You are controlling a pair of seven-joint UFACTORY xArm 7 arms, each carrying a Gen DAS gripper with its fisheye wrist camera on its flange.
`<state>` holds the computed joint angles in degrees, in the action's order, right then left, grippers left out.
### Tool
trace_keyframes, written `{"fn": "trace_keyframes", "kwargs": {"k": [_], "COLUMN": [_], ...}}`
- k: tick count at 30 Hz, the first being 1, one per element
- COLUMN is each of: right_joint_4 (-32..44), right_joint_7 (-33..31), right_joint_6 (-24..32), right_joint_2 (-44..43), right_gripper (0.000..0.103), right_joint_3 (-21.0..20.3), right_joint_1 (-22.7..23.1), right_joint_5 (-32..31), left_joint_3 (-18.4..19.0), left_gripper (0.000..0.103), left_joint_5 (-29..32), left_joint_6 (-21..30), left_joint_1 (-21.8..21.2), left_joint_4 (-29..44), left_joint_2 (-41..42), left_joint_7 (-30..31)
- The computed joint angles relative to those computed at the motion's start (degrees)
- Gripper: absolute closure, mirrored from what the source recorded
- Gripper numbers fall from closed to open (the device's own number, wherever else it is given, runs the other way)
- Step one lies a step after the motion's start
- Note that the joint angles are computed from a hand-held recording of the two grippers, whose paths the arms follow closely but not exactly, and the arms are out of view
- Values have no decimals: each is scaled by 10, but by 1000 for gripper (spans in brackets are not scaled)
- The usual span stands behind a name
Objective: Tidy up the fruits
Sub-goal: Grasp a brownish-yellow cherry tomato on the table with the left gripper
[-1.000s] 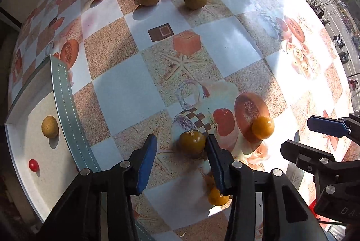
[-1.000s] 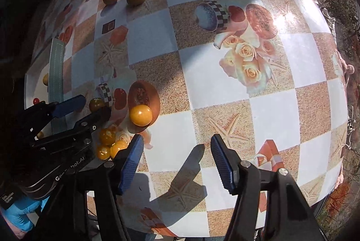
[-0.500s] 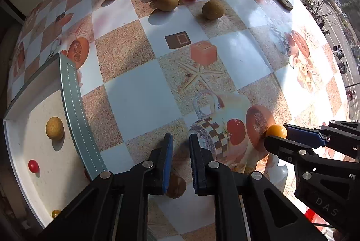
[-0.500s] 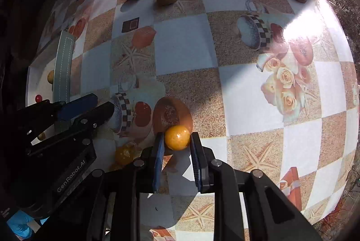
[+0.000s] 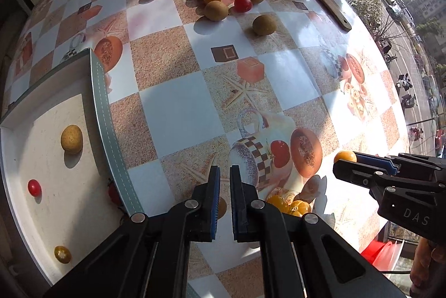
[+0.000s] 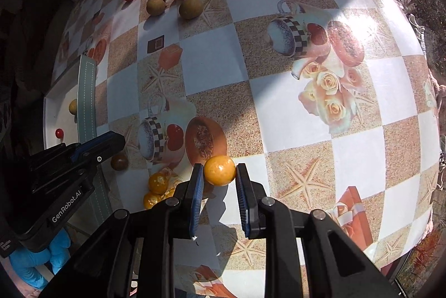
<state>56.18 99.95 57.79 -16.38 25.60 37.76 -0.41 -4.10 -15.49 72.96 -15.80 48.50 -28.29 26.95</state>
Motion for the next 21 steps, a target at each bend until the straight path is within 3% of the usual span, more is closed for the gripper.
{"fn": "trace_keyframes", "kwargs": {"k": [7,16,18,19,20,21], "right_joint_4": [8,3,1,0,-1,-3], "right_joint_7": [14,25,27,27,28,30], "right_joint_6": [-3,-7,-10,-12,-15,-17], "right_joint_2": [4,1,-1,-1,-1,-1], "right_gripper": [78,78,78,78,78,78], "right_joint_3": [3,4,5,5,5,5], "right_joint_1": [-3,1,2,3,3,3], "right_joint_5": [-11,-8,-7,-6,-5,-4], "left_joint_3": [21,18,17,13,10,14], "left_gripper": [94,93,75,32,15,15], "left_joint_5": [-15,3,7,11,15,9], "left_joint_6": [32,43,46,40,23,8], "left_joint_1": [12,24,26,26,27,24], "left_joint_4": [3,-5,-6,-9,-19,-28], "left_joint_2": [-25,-32,-33,-36,-50,-63], "left_joint_7": [2,0,1,0,0,8]}}
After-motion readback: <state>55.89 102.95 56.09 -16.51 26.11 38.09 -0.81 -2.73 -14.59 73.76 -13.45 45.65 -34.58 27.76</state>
